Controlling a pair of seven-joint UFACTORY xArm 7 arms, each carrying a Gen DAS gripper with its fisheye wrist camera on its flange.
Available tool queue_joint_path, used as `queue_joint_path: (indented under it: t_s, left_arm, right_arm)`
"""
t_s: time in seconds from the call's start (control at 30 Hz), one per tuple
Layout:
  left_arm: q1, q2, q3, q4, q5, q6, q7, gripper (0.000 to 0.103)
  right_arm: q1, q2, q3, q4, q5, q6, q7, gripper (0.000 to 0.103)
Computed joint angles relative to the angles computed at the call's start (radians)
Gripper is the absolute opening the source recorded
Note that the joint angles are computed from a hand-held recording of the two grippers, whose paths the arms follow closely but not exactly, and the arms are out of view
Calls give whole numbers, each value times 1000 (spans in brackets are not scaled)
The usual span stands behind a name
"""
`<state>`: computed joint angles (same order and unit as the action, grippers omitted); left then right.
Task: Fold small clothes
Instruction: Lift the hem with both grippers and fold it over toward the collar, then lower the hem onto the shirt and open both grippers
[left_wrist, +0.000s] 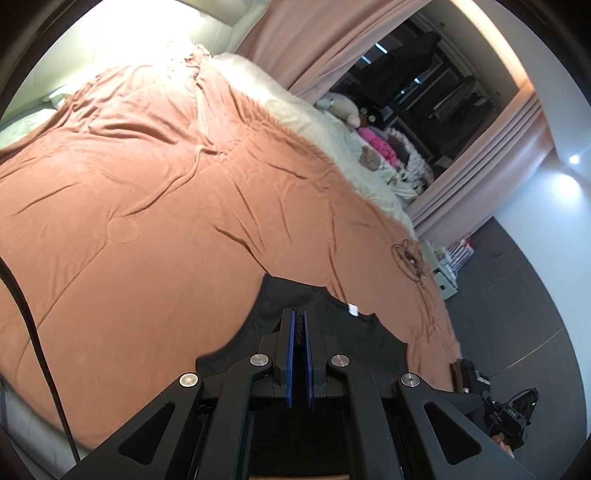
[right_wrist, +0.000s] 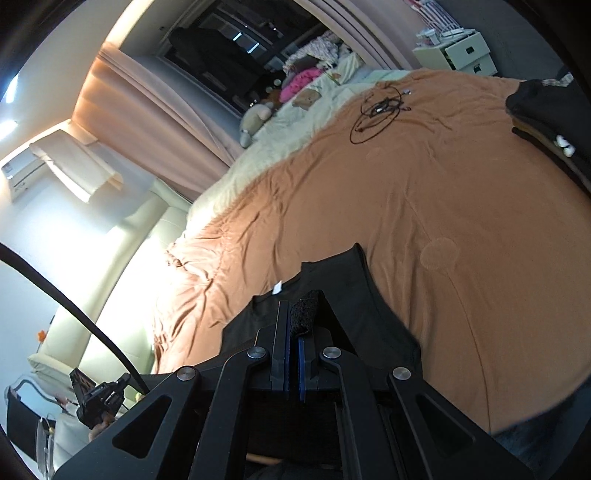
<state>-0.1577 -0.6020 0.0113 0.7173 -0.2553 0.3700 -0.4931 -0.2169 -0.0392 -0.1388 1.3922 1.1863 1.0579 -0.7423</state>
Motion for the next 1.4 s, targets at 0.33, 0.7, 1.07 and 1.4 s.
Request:
queue_joint_path:
  t_s: [0.33,0.7,1.07,1.4]
  left_arm:
    - [-6,324,49,192,-71,1,102,5]
    - [90,579,-7,416,-58,49,123,5]
    - [121,735,-25,596,78,133,49,6]
    - [114,725,-35,613,217,271,119,65]
  right_arm:
    - [15,281,122,335,-197,-84,223,0]
    - [11,509,238,633,-413,-110,427,0]
    - [68,712,254,947,-657,-55,603,3]
    - [65,536,266,692,-758,-140,412,73]
